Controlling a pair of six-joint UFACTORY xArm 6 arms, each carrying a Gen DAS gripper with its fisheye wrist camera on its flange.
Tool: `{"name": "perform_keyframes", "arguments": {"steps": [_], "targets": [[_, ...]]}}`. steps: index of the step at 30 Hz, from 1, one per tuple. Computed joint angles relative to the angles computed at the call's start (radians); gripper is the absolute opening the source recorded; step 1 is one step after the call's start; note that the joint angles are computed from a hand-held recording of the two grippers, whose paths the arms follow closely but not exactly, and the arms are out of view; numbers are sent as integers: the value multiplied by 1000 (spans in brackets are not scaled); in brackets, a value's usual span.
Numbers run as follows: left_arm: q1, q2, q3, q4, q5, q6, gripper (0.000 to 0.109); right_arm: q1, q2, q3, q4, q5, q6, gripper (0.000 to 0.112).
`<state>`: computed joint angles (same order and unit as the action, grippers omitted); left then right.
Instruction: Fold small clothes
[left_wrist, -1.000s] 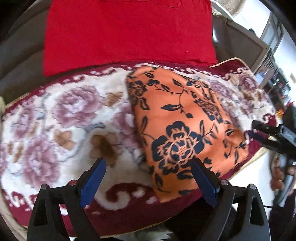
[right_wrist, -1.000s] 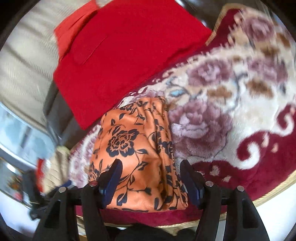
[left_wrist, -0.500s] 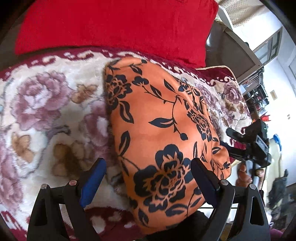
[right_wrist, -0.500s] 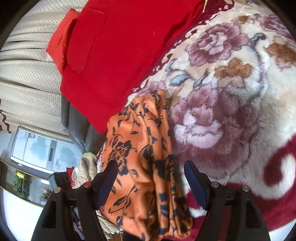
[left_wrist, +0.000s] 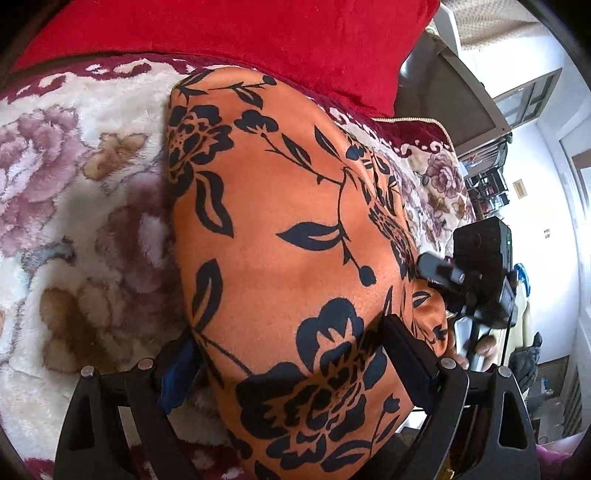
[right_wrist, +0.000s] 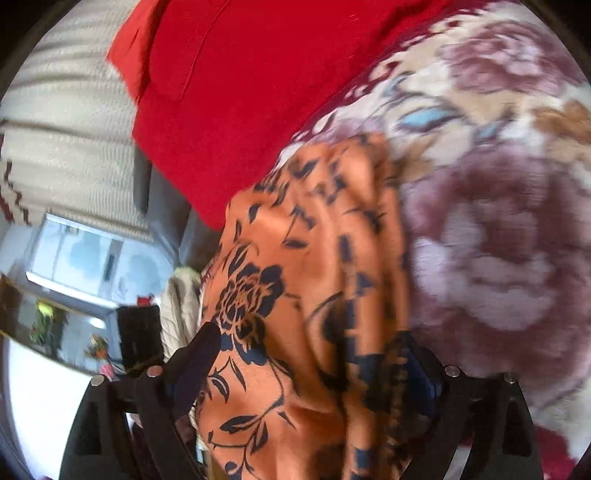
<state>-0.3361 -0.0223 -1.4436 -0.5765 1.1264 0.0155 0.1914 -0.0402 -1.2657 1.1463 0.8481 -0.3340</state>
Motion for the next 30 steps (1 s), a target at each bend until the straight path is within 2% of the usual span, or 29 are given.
{"name": "perform_keyframes", "arguments": {"steps": [2, 5, 6, 7, 10, 12, 15, 22, 30], "targets": [[1, -8, 12, -4, -14, 3, 93, 25, 12, -16, -17, -7, -7, 89], [-1, -30, 35, 9, -37, 6, 90, 76, 19, -31, -126, -65, 36, 80], [-7, -35, 40, 17, -50, 2, 87, 81, 11, -25, -133, -74, 29, 73], [-10, -37, 41, 25, -56, -1, 86, 84, 1, -17, -121, -81, 19, 60], [-20, -48, 44, 55, -73, -7, 74, 97, -22, -1, -136, -114, 25, 49], [-22, -58, 42, 68, -80, -5, 61, 113, -36, 1, -202, -139, 61, 47], [-8, -81, 42, 68, -93, 4, 57, 144, -44, -15, -258, -174, 92, 46], [33, -122, -18, 141, -106, -11, 56, 189, -10, -127, -278, -203, 92, 45], [130, -137, -68, 242, -83, -35, 57, 263, 170, -386, -324, -200, 123, 45]]}}
